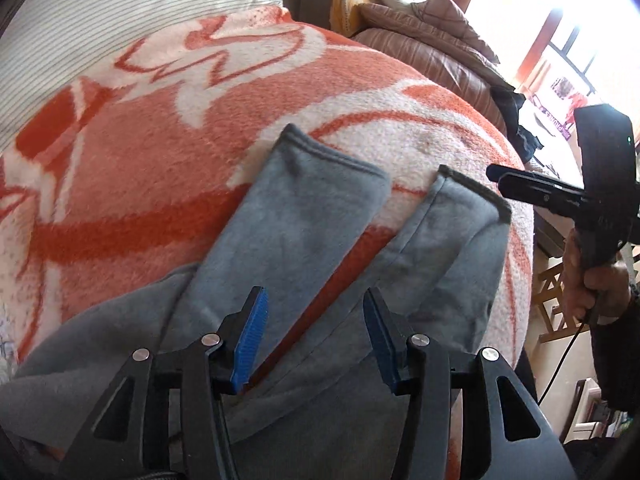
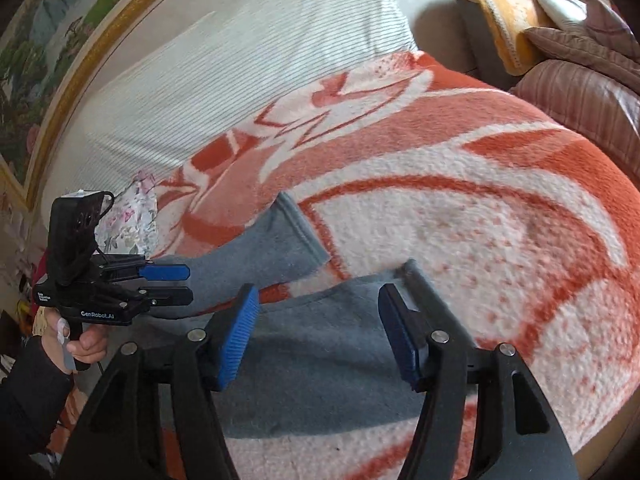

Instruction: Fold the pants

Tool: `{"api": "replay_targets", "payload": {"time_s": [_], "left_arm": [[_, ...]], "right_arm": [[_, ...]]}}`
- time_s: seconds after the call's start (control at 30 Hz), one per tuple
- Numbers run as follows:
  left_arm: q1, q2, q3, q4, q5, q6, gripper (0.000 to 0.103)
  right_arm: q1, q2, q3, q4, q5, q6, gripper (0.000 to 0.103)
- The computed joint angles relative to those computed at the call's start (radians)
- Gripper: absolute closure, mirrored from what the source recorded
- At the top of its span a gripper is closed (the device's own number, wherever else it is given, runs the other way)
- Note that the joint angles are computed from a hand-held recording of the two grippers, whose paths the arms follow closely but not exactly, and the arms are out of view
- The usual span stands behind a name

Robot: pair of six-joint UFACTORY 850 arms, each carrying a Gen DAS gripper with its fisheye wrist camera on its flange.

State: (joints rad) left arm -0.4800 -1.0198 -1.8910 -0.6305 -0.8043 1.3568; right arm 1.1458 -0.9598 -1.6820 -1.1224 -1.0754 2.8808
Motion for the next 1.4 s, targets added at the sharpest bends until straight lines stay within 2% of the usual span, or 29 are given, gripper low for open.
{"api": "replay_targets", "payload": {"time_s": [0.17,0.37,0.53,0.67,0.7,0.73,0.77,0.83,0.9,0.97,1.07,1.27,1.4], "left_arm": [[0.049,-0.017,-0.021,0.032,0.011,0.000,0.049],[0.085,-0.062,-0.081,0.090,0.022,-0.023,0.046],[0.101,-0.159,-0.228,0.146,-0.044,-0.096,0.046],[0.093,-0.206,-0.294,0.193,-0.076,-0.115,0.046],[0.088,-0.210,-0.295,0.212,-0.071,-0.121,0.047],[0.084,-0.212,-0.293,0.228,-0.069,-0.124,0.048],[0.079,-0.206,-0.277,0.246,-0.052,-0.123,0.051],[0.072,-0.188,-0.238,0.263,-0.012,-0.112,0.064],[0.072,-0.189,-0.248,0.252,-0.025,-0.115,0.095],[0.077,-0.179,-0.245,0.230,-0.031,-0.123,0.097],[0.083,-0.115,-0.163,0.168,0.010,-0.067,0.097],[0.089,0.058,0.064,0.018,0.084,0.085,0.100],[0.080,0.148,0.185,-0.055,0.100,0.143,0.100]], "right_arm": [[-0.071,-0.002,-0.030,-0.001,0.103,-0.161,0.029],[-0.165,-0.003,-0.081,0.100,0.187,-0.476,0.028],[-0.262,-0.028,-0.109,0.217,0.304,-0.721,0.028],[-0.301,-0.067,-0.146,0.279,0.346,-0.855,0.029],[-0.307,-0.075,-0.154,0.285,0.359,-0.887,0.031],[-0.311,-0.082,-0.162,0.293,0.366,-0.920,0.045],[-0.314,-0.091,-0.176,0.310,0.369,-0.951,0.052],[-0.311,-0.110,-0.206,0.333,0.339,-1.007,0.072],[-0.305,-0.100,-0.192,0.300,0.320,-0.982,0.088],[-0.296,-0.063,-0.136,0.228,0.332,-0.887,0.093],[-0.278,-0.017,-0.070,0.136,0.331,-0.770,0.095],[-0.230,0.048,0.002,0.006,0.241,-0.613,0.096],[-0.188,0.102,0.077,-0.074,0.190,-0.500,0.096]]}}
